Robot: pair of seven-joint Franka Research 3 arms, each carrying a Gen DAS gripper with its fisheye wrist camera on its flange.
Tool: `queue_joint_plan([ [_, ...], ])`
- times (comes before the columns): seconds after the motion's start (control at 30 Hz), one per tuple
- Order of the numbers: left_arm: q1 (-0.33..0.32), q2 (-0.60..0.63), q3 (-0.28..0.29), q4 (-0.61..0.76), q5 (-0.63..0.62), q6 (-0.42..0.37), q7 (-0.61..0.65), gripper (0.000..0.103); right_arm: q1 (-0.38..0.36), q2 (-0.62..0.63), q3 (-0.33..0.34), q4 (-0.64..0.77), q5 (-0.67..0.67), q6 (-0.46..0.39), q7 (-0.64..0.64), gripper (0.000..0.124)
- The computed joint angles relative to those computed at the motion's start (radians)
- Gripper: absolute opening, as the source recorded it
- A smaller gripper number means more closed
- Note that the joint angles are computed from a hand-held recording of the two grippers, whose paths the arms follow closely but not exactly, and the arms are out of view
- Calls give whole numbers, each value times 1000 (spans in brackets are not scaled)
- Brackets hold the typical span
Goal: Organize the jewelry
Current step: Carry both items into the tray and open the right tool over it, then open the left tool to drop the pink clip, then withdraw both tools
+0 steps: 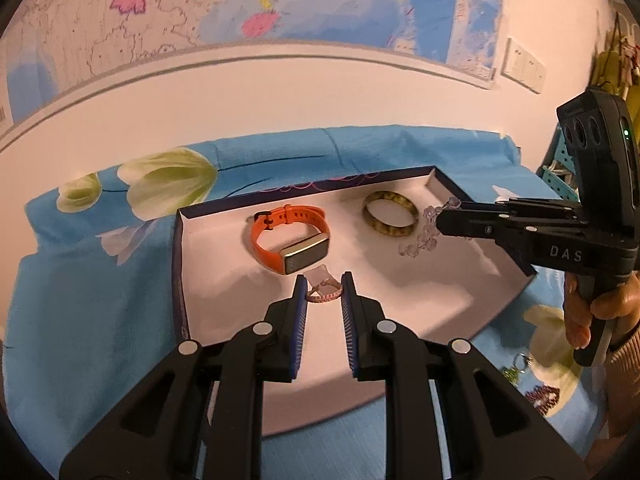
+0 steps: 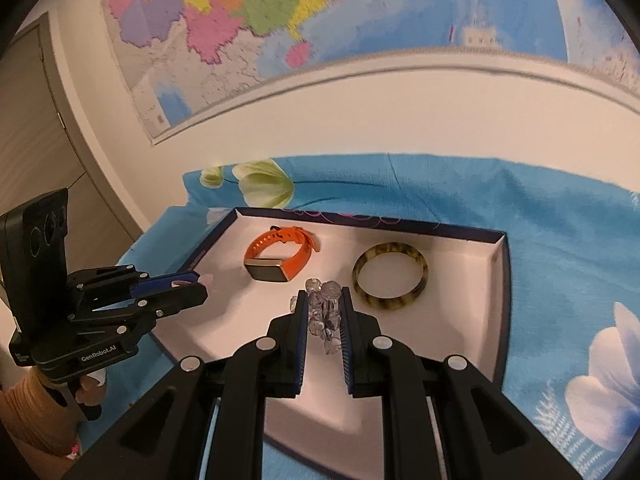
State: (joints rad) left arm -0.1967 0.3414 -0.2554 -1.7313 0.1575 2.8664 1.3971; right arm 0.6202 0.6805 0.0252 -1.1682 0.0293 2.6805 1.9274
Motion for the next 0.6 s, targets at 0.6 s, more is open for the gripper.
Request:
queue_joint_plan([
  [0.6, -10, 125, -2, 162, -28, -162, 19, 18, -29, -7, 34, -14, 13, -74, -27, 14],
])
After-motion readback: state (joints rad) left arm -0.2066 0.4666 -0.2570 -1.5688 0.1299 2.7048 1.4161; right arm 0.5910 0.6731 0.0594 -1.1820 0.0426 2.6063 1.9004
